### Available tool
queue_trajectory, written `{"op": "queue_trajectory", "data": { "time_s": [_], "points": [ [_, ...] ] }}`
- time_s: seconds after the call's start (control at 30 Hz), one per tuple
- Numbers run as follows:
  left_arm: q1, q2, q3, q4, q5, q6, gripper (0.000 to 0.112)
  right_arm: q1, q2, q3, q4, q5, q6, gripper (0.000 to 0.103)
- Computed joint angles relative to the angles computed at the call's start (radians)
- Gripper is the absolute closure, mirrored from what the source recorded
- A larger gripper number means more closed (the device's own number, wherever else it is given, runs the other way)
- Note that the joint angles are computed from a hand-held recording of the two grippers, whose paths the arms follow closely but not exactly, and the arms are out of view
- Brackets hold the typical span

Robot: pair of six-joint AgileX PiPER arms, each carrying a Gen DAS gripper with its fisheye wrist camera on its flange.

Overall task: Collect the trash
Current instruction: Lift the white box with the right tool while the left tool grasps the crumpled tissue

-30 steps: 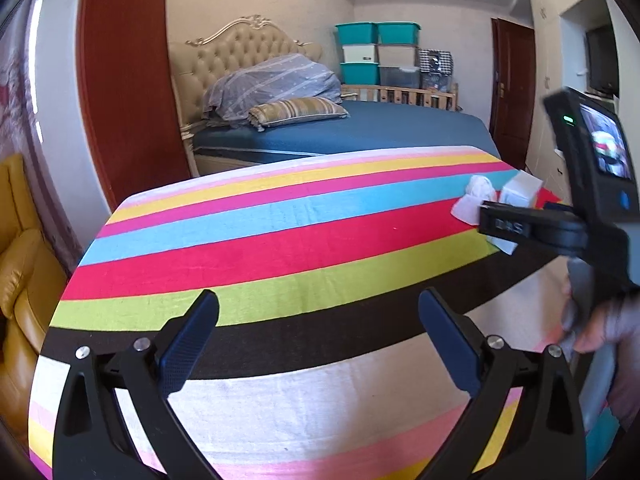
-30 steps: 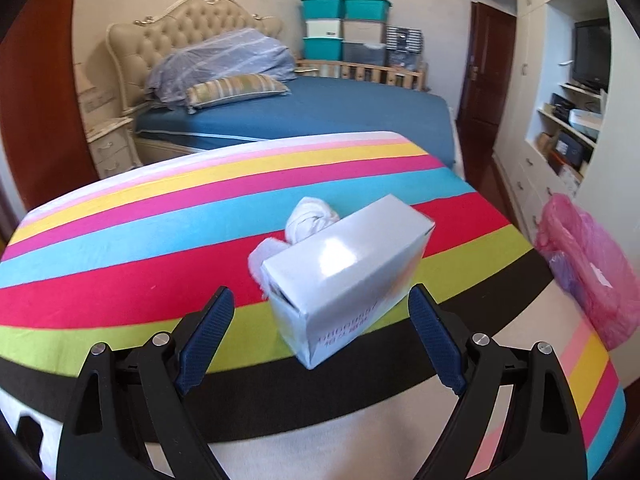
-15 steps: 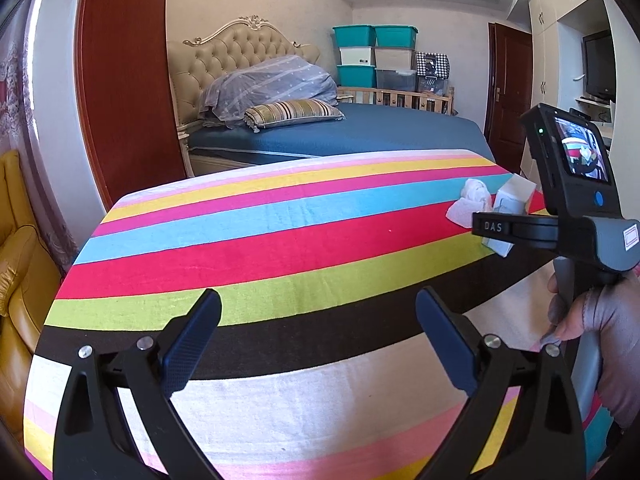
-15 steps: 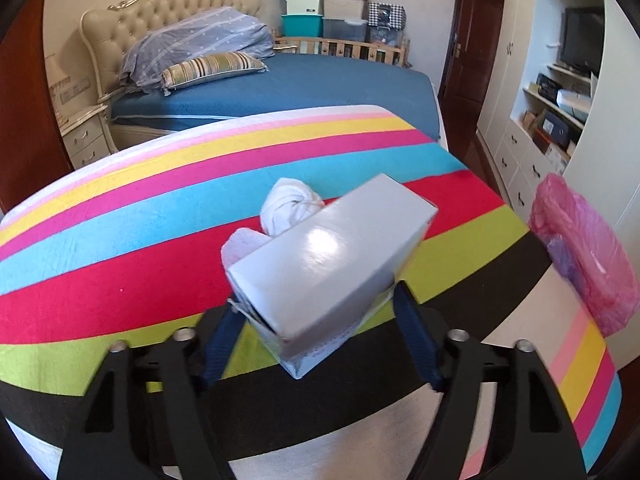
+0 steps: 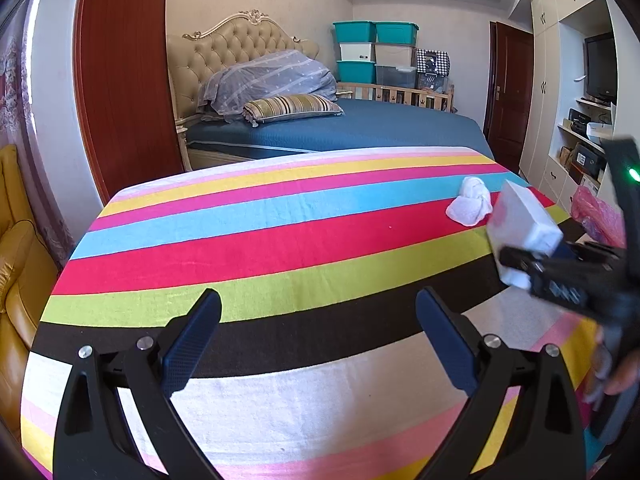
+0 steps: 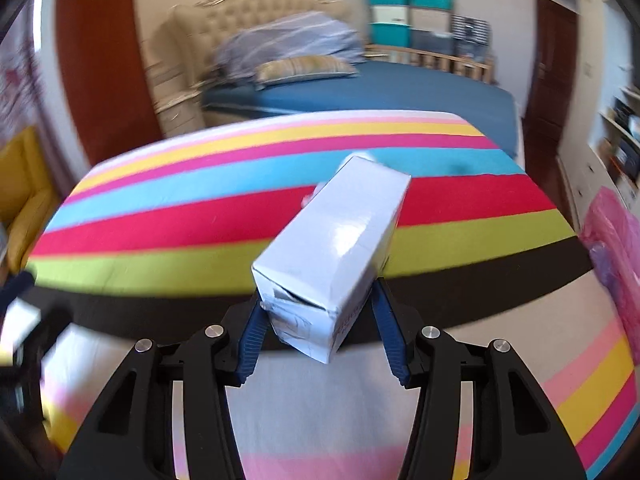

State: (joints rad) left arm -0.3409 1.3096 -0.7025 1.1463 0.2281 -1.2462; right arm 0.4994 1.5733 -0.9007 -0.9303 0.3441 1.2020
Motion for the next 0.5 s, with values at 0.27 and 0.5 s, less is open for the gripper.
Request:
{"op": "queue_trajectory", "data": {
  "time_s": [0.27,0.5],
  "points": [
    [-0.004,0.009,-0.007,-0.012,0.009,0.016,0.017,-0.013,-0.050,0.051,-0.105,0.060,0.122,0.030],
    [-0.002,0.014,-0.010,-0.036,0.006,0.037,0.017,0.004,-0.083,0.091,-0.238,0.151,0.284,0.031]
  ]
}}
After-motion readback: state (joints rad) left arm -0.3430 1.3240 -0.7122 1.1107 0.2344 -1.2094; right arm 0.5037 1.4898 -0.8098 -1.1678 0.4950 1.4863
